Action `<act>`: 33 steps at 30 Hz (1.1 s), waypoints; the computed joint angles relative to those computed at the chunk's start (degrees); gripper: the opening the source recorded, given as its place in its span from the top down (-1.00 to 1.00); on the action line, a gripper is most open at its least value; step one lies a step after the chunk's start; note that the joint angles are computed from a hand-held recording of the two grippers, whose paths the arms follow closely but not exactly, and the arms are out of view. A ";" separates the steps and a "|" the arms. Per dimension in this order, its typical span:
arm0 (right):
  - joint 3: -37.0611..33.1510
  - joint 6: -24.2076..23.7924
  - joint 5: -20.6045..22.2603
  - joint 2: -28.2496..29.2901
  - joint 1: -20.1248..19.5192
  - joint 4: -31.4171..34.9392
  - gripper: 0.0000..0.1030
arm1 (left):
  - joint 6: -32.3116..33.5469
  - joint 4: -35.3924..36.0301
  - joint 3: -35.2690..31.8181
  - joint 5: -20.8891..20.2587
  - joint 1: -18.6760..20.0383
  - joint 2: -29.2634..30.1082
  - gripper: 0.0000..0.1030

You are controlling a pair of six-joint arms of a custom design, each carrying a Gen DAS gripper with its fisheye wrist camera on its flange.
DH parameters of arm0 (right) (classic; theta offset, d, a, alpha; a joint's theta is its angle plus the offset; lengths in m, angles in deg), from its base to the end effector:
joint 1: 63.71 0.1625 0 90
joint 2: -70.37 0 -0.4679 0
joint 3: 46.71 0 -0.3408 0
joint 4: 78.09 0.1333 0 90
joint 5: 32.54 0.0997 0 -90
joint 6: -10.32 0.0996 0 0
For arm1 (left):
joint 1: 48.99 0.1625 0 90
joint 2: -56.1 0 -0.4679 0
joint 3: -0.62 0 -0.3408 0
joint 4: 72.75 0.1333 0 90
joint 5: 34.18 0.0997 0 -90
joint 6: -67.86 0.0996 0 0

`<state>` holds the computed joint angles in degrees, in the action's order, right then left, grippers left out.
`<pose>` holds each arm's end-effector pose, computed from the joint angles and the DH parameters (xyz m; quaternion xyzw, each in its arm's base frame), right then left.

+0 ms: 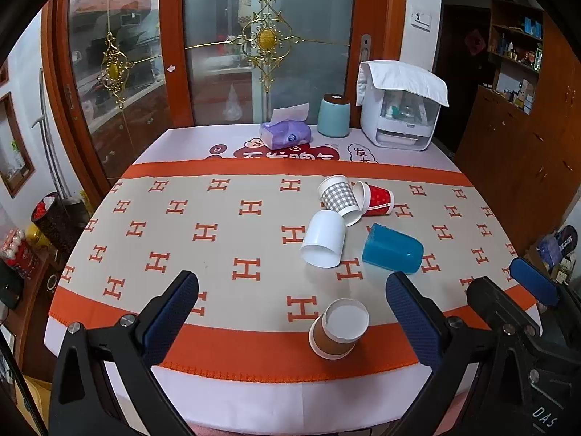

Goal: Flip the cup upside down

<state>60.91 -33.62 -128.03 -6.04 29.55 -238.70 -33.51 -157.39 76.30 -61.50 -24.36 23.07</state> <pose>0.1544 -0.5335 0.4274 0.3617 -0.8682 0.3000 0.1593 -0.5218 -0.4832 0.0820 -0.0399 0.8074 -0.4318 0.4000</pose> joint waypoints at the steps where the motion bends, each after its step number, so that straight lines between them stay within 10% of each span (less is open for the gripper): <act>1: 0.01 0.07 -0.05 0.02 0.01 -0.06 -0.53 | -0.10 -0.11 0.02 -0.19 0.03 -0.03 -0.98; 33: 0.66 1.89 -0.40 -0.06 -0.61 0.01 -0.53 | -2.33 2.72 -1.31 -2.28 0.28 0.74 -0.98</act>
